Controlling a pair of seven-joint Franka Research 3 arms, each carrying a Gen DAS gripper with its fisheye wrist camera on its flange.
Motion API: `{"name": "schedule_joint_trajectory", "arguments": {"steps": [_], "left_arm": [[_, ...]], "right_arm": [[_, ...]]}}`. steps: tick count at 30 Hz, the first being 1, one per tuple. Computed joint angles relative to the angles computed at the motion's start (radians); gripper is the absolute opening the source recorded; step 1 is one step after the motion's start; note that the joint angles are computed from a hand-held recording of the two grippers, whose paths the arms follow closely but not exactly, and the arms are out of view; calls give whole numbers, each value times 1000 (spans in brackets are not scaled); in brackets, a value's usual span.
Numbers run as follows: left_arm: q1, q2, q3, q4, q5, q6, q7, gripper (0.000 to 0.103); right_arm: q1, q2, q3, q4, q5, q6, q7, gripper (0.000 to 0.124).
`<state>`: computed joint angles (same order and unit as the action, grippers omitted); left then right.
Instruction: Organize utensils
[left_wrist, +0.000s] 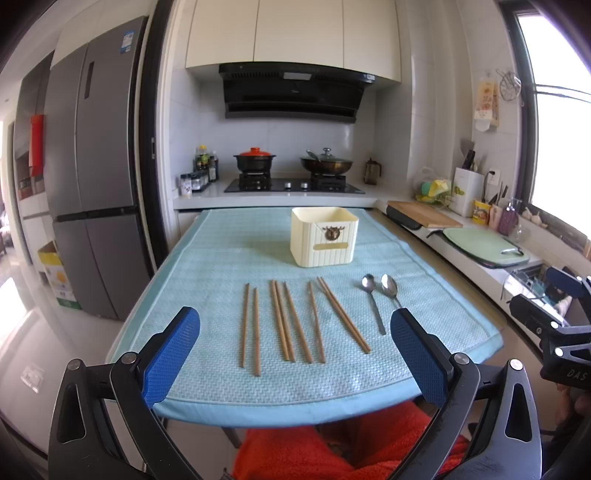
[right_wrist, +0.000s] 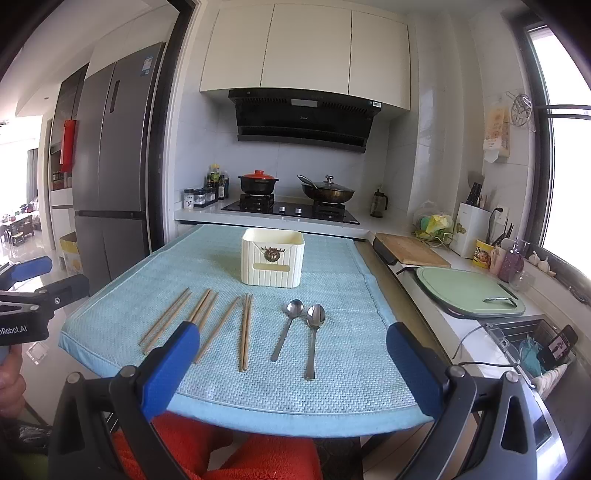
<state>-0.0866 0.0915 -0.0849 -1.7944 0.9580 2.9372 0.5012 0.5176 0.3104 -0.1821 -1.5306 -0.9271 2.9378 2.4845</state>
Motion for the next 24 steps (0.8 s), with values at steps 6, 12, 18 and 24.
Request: {"name": "schedule_joint_trajectory", "arguments": {"steps": [6, 12, 18, 24], "left_arm": [[-1, 1, 0, 0, 0, 0, 1, 103], [-4, 5, 0, 3, 7, -3, 2, 103], [-9, 17, -2, 14, -12, -10, 25, 103], [-13, 19, 3, 16, -18, -10, 32, 103]], "right_arm": [[0, 0, 1, 0, 2, 0, -1, 103], [-4, 4, 7, 5, 22, -4, -20, 103], [0, 7, 3, 5, 35, -3, -29, 103], [5, 8, -1, 5, 39, -4, -32, 103]]}}
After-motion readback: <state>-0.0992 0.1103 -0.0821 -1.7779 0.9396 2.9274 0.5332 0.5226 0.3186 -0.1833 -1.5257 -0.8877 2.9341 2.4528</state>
